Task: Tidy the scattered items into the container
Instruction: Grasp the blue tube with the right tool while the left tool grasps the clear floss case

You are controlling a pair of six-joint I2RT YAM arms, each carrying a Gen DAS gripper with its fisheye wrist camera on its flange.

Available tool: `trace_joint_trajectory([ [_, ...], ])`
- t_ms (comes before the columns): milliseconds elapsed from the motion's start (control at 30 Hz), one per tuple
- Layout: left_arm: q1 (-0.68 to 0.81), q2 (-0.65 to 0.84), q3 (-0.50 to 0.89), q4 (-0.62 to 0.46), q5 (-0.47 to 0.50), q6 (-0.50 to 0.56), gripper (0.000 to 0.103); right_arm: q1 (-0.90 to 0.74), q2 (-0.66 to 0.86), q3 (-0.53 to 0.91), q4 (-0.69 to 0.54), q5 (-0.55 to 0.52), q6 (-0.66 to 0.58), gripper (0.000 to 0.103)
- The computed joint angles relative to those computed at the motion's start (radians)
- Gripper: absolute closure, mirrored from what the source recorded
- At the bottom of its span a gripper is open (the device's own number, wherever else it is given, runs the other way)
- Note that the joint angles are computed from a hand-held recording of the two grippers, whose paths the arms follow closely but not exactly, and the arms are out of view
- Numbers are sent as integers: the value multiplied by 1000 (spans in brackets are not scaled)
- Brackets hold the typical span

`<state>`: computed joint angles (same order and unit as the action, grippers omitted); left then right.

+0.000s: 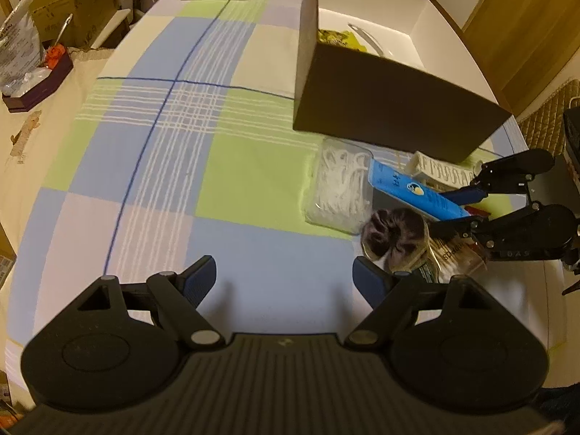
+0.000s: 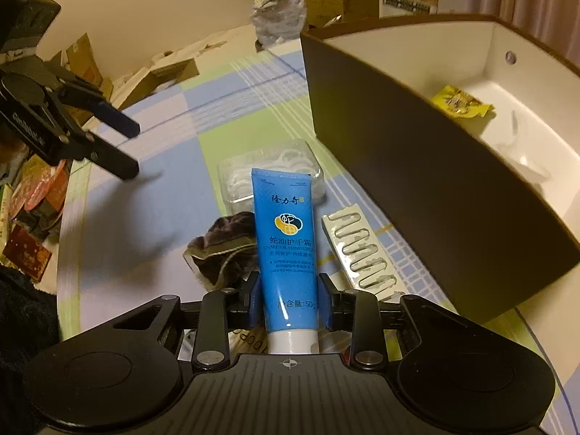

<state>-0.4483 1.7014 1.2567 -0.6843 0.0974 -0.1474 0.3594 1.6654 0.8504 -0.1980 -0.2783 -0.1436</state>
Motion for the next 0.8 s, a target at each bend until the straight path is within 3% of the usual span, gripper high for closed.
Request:
trace_joint_trajectory([
  [133,-6,37,31,-2,7,48,30,12,-117,-72,17,25,112,69],
  [433,-17,211,209,24,82,188,32,91,-443,-203,-59,220,478,69],
  [633,-58,343,349,-11,55,218,32,140,-565,-247,-111,366,687,69],
  [800,-81,421,431,-39,42,242,32,134,-647,-246,-202,425,782,69],
])
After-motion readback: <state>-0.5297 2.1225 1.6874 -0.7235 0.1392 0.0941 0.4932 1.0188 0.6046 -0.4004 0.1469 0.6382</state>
